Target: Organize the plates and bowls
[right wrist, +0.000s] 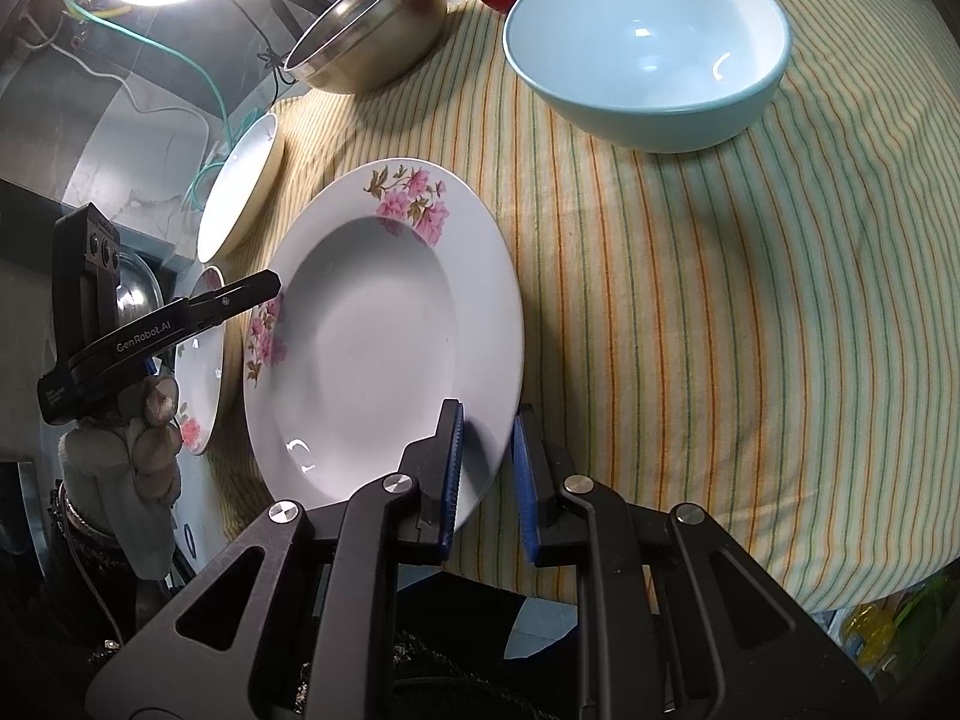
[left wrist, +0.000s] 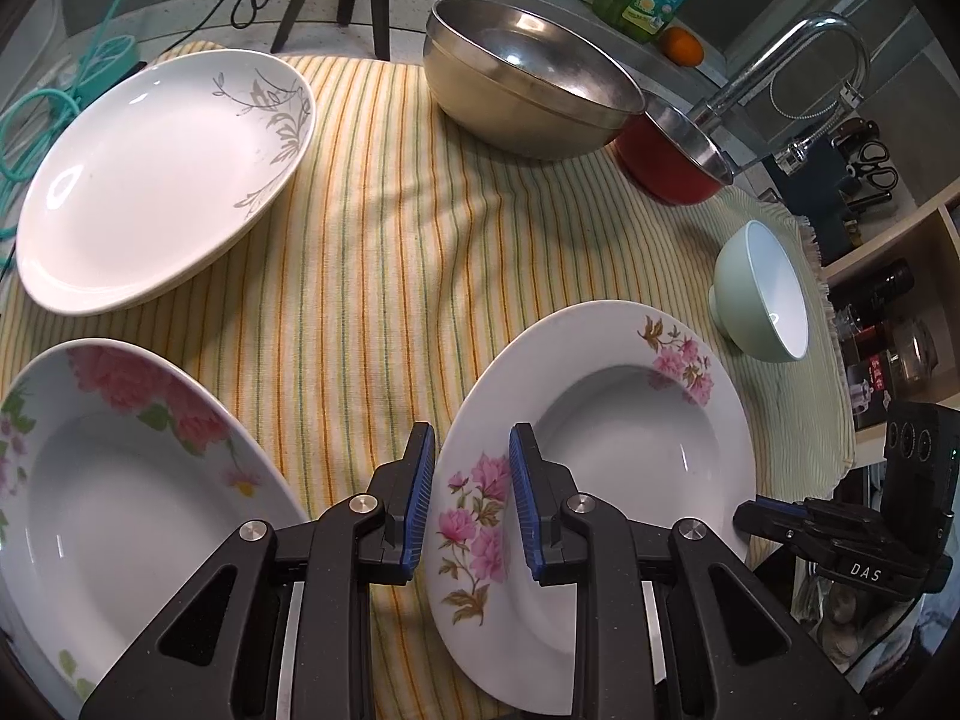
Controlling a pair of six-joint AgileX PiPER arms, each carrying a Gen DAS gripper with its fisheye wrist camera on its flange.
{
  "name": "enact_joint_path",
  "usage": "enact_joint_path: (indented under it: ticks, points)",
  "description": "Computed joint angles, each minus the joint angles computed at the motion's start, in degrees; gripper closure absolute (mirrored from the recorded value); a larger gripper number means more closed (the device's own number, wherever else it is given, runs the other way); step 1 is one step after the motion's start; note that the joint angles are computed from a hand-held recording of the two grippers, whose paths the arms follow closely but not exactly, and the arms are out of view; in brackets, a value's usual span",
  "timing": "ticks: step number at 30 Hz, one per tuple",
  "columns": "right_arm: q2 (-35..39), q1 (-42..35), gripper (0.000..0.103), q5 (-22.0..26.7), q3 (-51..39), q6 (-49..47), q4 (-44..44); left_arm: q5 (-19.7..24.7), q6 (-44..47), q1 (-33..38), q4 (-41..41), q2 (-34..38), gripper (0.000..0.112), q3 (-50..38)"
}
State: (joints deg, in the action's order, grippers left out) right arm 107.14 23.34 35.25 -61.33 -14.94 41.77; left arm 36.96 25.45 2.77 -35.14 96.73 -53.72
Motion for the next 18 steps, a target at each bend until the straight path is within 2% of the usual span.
enact_joint_path:
  ticks: [9,11,16,18]
  points:
    - [-0.2,0.2,0.085,-0.2,0.1,0.7,-1.2,-0.1,0.4,0.2,-0.6,0.0,0.089,0.1]
    - [-0.8,0.9,0.085,-1.1,0.0,3.3,-4.2,-0.1,0.2,0.3,-0.4,-0.1,0.089,0.1]
    - [-2.8,2.0,0.079,-2.7,-0.4,7.8,-10.1,0.3,1.4,1.6,-1.8,-1.9,0.088,0.8]
    - [-3.8,2.3,0.073,-2.9,-0.7,8.4,-11.2,0.3,2.1,2.4,-2.2,-3.5,0.084,1.2]
